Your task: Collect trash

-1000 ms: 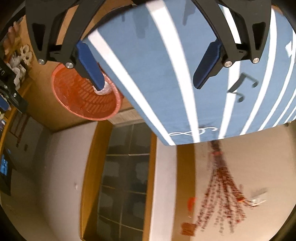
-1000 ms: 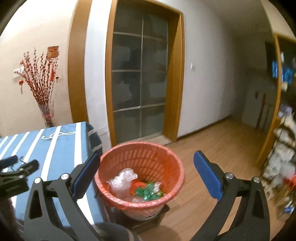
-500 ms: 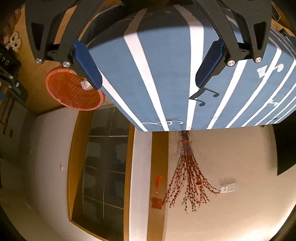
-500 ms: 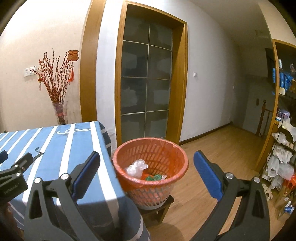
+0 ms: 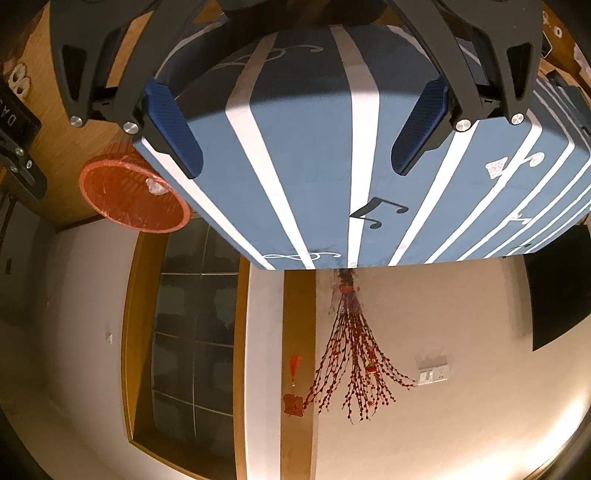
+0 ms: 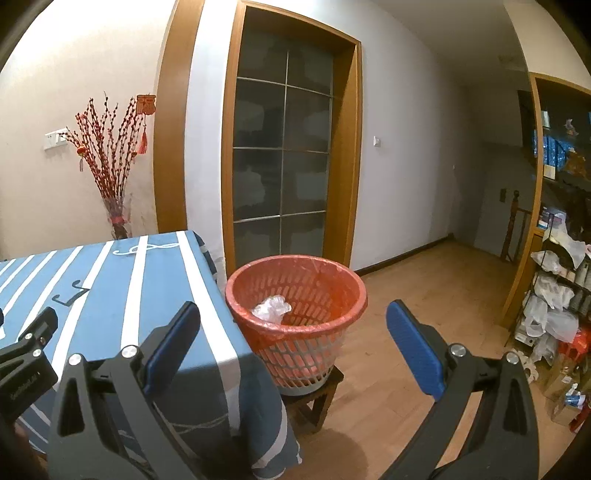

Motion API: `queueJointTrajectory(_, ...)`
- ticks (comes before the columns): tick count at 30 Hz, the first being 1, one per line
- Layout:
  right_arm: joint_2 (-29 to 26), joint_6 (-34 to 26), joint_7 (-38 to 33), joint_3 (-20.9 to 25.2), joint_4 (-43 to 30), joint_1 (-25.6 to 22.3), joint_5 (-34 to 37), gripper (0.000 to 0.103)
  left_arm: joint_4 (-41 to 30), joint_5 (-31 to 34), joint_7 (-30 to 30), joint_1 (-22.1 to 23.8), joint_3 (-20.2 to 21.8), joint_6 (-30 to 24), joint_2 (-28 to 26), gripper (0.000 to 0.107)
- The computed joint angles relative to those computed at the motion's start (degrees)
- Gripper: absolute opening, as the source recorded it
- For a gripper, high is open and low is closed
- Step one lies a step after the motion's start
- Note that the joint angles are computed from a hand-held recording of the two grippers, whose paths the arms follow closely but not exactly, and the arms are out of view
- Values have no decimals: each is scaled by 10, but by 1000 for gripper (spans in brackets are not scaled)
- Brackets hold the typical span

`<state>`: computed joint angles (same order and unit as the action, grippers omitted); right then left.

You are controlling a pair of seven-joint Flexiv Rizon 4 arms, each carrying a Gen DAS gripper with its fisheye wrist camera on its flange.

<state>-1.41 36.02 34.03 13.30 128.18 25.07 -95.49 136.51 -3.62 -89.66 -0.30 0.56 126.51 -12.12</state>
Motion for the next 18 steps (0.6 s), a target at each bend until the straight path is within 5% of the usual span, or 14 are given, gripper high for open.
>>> queueJointTrajectory(5,-5,-20,-7,4,0,7,22,99,10,-45,20,-24,7,1,0,100)
queueJointTrajectory(18,-20,0,-14,-3,-3,9,37,99,15,-37,8,-16,1,-19,4,100)
